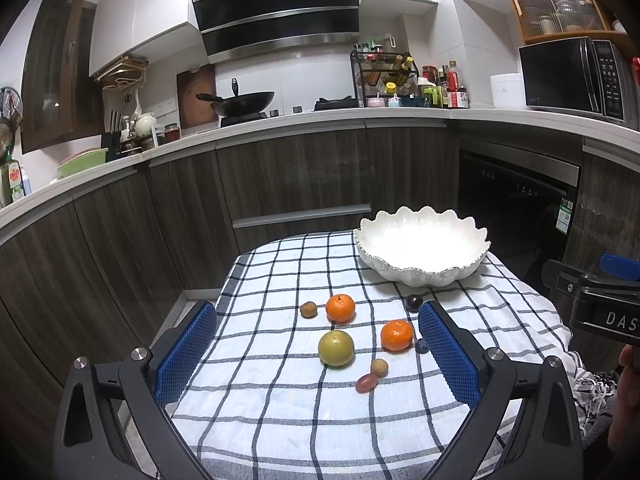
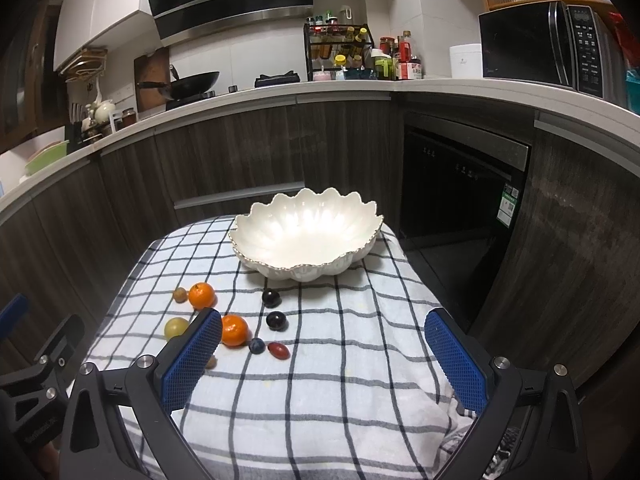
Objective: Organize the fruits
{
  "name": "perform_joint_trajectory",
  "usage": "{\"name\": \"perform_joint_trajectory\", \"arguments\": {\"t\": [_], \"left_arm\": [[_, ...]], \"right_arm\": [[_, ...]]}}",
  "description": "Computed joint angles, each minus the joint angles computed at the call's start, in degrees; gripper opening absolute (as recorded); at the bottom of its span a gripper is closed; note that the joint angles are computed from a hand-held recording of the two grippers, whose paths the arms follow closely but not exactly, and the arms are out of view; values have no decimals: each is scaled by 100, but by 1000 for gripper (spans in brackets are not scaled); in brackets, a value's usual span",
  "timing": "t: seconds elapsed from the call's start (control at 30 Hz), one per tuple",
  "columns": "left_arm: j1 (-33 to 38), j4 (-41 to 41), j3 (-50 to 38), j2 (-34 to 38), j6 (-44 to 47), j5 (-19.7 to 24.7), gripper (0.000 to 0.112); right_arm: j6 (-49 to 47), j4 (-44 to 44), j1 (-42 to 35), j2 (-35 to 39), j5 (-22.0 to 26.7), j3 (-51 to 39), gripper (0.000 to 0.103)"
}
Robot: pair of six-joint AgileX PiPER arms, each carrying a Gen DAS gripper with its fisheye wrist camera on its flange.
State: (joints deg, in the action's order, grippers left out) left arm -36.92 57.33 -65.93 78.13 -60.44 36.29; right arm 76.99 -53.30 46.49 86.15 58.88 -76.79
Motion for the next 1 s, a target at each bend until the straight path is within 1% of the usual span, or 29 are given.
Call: {"name": "perform_joint_trajectory", "arguments": {"t": [0.07, 0.2, 0.4, 0.5, 0.7, 1.0], "left_arm": [[53, -254, -156, 54, 287, 48, 103], [124, -312, -358, 154, 420, 59, 103], [265, -609, -675, 464, 809, 3, 103], [286, -566, -761, 587, 810, 2, 103], [472, -1065, -943, 835, 1269, -114, 103], [632, -1333, -1029, 1156, 1524, -226, 103]], "right_arm": [[-60, 47, -48, 47, -37, -56, 103], [-173, 108, -146, 148, -91, -193, 103], [-467, 282, -329, 318, -219, -381, 103], [-596, 385, -461, 436, -281, -479, 103], [-818, 617, -650, 654, -405, -628, 103], [-1149, 814, -816, 1001, -443, -856, 103]]}}
